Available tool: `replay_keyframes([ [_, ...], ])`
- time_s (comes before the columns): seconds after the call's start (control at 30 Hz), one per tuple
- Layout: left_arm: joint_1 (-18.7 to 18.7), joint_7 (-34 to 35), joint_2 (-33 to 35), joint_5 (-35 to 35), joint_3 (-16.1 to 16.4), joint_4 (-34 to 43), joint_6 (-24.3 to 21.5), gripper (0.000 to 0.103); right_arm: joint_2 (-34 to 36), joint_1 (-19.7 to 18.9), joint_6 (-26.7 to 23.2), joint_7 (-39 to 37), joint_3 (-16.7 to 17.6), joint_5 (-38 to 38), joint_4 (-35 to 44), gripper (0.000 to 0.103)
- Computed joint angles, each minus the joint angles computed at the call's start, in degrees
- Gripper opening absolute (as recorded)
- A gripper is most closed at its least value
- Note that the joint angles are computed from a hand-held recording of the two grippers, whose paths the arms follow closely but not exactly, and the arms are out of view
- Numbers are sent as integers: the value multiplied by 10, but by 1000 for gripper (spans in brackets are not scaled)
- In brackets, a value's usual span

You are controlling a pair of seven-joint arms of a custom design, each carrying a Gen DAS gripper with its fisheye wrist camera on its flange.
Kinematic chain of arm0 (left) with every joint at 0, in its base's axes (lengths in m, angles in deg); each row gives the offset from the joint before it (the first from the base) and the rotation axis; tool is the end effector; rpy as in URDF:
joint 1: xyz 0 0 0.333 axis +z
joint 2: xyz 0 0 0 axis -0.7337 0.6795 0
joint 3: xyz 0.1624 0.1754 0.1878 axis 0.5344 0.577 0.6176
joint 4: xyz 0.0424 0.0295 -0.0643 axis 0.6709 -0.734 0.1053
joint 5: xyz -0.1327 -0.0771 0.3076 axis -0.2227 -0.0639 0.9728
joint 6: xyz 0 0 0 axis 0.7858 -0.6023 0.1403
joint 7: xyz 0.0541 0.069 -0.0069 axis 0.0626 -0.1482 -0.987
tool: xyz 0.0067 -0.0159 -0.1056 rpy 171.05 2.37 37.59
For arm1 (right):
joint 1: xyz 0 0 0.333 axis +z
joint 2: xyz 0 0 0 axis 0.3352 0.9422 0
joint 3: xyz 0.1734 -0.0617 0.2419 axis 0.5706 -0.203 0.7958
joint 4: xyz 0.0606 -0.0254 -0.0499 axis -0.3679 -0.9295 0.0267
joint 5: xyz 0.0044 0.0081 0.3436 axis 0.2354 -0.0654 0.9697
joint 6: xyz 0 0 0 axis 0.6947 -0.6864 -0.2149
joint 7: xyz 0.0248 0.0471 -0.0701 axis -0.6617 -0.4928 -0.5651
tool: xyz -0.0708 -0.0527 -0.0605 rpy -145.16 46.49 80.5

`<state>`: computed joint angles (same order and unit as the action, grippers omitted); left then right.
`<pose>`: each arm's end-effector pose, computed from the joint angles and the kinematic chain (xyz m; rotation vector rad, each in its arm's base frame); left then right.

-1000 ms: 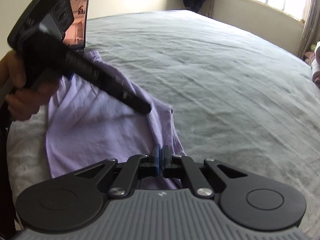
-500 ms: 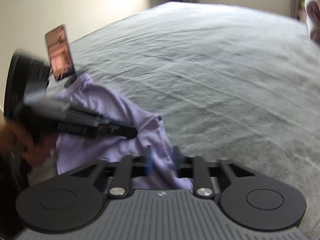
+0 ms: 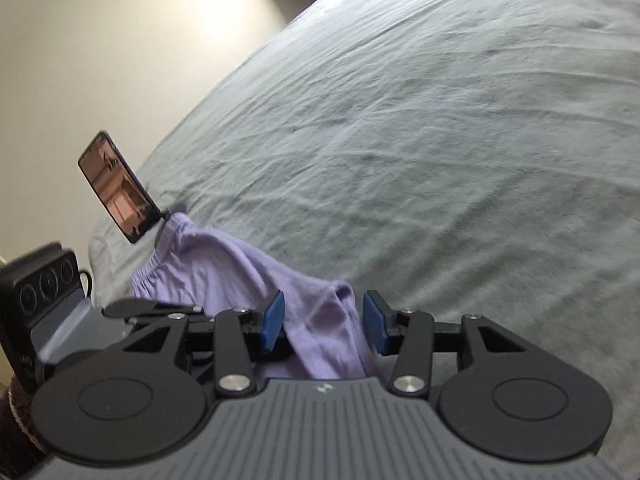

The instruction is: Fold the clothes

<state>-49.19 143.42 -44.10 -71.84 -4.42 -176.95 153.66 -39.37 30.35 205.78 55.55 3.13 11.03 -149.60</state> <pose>0.5506 -0.1386 0.4492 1.2131 -2.5582 1.3297 0.5051 0.0601 0.4518 -1.4329 1.6599 -0.0496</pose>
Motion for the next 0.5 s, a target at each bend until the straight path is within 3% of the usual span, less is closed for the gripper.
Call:
replay_keyframes([
  [0.1, -1, 2, -1, 0, -1, -1, 3, 6, 4, -7, -19, -16, -6, 49, 2, 41],
  [0.23, -1, 10, -2, -2, -1, -4, 7, 6, 5, -4, 6, -33, 1, 41, 1, 26],
  [0.5, -7, 27, -11, -3, -1, -16, 22, 6, 9, 28, 119, -21, 26, -68, -10, 29],
])
